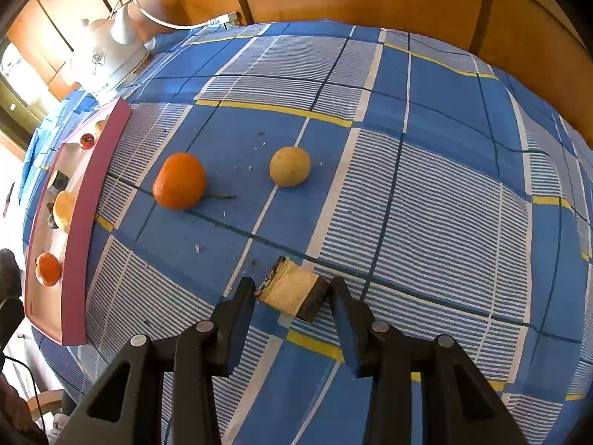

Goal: Organize fruits
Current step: 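Carry the dark brown fruit into the tray and open the left gripper while the right gripper holds the block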

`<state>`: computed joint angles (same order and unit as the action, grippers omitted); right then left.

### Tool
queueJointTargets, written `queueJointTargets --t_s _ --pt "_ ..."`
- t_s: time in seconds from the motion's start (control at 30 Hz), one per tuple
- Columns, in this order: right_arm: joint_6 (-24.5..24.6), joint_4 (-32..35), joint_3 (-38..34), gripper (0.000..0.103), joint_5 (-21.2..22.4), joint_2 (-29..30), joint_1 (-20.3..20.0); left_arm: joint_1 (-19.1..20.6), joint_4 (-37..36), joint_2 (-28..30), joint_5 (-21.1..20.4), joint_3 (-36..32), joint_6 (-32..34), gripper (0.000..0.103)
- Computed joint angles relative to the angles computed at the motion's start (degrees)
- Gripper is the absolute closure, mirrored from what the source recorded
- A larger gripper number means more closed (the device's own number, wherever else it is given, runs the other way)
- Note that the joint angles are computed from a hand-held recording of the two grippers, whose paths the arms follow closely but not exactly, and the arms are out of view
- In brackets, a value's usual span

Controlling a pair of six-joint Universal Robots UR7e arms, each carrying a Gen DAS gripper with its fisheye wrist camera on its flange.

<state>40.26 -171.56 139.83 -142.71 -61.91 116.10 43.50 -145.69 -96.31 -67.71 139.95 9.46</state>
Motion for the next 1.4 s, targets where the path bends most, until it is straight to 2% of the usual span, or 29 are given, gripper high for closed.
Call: queueJointTargets --t_s 0.77,0.97,1.2,1.4 --pt "0.01 2.38 -1.37 0.061 -1.29 1.29 0.29 2.77 -0.05 -1.03 2.51 -1.12 -0.99 0.056" --pt "-0.35 3.05 -1.78 0.061 -2.07 1.78 0.48 4.50 -0.38 -1.12 3.52 -1.79 -0.69 0.056" --pt "-0.24 3.47 -1.95 0.061 -2.44 2.02 0.64 8.76 0.26 -0.89 4.90 -3.92 -0.98 0.056" --pt "0.19 4.23 -2.30 0.061 -2.65 2.24 0.82 14.66 0.25 -0.59 5.77 -7.41 -1.65 0.056"
